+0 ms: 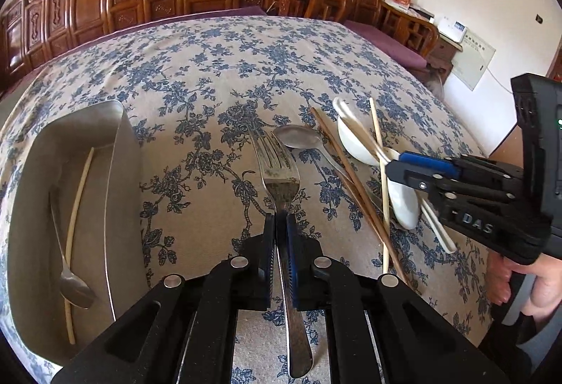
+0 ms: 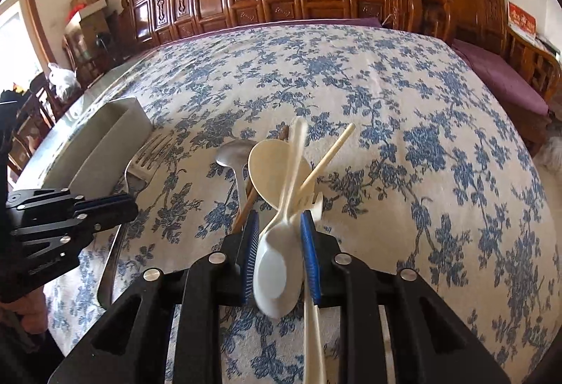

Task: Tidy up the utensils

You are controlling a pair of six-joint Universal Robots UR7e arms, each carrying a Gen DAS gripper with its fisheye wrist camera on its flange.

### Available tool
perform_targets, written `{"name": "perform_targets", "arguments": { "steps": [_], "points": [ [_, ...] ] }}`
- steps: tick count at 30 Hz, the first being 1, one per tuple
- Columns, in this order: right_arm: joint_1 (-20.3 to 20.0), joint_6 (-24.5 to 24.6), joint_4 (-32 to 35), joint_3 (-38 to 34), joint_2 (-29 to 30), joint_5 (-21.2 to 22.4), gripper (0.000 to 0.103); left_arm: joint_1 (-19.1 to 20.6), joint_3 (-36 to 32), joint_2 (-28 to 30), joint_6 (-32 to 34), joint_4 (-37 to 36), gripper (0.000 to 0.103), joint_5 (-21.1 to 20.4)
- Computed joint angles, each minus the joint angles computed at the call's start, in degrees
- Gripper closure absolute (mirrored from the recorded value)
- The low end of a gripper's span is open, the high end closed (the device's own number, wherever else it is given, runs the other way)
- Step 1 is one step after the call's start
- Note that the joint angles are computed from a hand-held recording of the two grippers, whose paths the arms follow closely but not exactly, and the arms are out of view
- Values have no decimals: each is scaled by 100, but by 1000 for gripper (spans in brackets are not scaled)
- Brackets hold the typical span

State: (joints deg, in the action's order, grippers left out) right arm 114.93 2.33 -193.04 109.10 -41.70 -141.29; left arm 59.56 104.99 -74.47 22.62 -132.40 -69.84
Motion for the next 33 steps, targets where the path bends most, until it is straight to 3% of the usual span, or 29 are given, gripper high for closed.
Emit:
{"name": "perform_targets", "arguments": {
  "steps": [7, 10, 15, 23, 33],
  "points": [
    [-2, -314, 187, -328, 196, -223, 79, 44, -2, -6, 35, -2, 98, -62],
    [-19, -291, 330, -379, 187, -190, 90, 58, -16, 0, 22, 8, 98, -62],
    [2, -151, 414, -318, 112, -105, 99, 76, -30, -4, 51, -18, 98, -93],
    [131, -132, -341, -5, -77, 111, 99, 80, -31, -89, 119, -126, 98, -273],
    [209, -225, -497, 40, -44, 141, 99, 17, 127, -157, 273, -299, 102, -314]
  ]
}}
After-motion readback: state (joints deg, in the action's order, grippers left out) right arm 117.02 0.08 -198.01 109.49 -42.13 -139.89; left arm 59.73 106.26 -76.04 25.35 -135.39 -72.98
